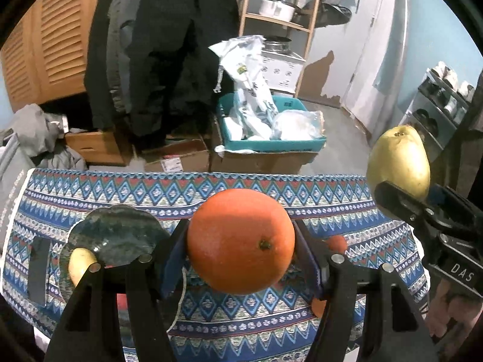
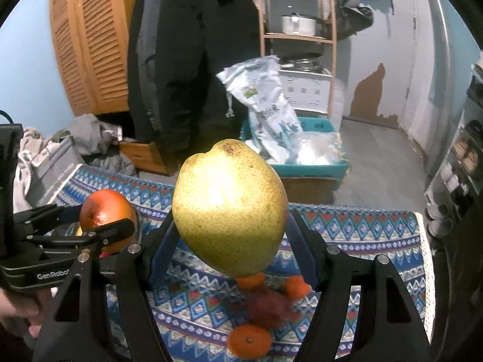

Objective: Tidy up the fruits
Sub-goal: 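Lift and carry the orange in the left tool and the pear in the right tool to the glass bowl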

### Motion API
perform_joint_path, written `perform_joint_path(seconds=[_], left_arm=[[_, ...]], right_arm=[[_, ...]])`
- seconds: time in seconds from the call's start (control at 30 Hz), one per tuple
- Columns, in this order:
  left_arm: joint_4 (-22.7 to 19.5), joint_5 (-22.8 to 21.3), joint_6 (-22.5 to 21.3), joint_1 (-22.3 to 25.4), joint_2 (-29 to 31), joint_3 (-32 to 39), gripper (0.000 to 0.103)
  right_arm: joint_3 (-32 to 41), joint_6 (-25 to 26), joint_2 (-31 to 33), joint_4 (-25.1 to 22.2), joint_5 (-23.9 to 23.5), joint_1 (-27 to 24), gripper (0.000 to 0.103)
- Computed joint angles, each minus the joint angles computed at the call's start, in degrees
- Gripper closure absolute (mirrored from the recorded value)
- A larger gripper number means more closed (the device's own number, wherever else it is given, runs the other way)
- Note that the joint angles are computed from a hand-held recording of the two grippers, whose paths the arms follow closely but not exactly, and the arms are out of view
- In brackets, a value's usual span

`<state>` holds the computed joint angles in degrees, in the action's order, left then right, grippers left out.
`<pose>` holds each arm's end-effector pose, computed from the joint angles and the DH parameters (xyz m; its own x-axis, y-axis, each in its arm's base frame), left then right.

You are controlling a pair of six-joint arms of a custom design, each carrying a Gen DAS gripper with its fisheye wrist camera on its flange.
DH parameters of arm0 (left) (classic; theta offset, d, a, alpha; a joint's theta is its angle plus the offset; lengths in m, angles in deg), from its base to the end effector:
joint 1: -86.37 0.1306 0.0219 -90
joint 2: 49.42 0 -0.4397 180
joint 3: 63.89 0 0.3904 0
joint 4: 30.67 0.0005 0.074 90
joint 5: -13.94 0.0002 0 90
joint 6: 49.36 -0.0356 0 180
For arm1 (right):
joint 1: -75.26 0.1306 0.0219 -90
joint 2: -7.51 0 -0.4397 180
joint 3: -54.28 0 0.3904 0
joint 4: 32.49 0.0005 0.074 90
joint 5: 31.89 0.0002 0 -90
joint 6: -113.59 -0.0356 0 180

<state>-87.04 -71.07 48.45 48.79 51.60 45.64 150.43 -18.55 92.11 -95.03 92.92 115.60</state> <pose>0.4458 -0.3476 0.5387 -0.6710 0.3456 -0.6560 0.5679 0.8084 -0.1551 0.3396 0.2611 0.5662 -0.6120 0.2030 -0.7644 0.2064 0.9740 0.0934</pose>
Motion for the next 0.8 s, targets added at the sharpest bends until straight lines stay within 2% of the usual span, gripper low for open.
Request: perform_joint_path(seconds=[0.8], left_arm=[[1.24,-1.35,1.32,9.1,-1.48,-3.46,0.035]], right_arm=[[10.43,5.96,11.65,2.5,-7.23,-0.06,0.033]])
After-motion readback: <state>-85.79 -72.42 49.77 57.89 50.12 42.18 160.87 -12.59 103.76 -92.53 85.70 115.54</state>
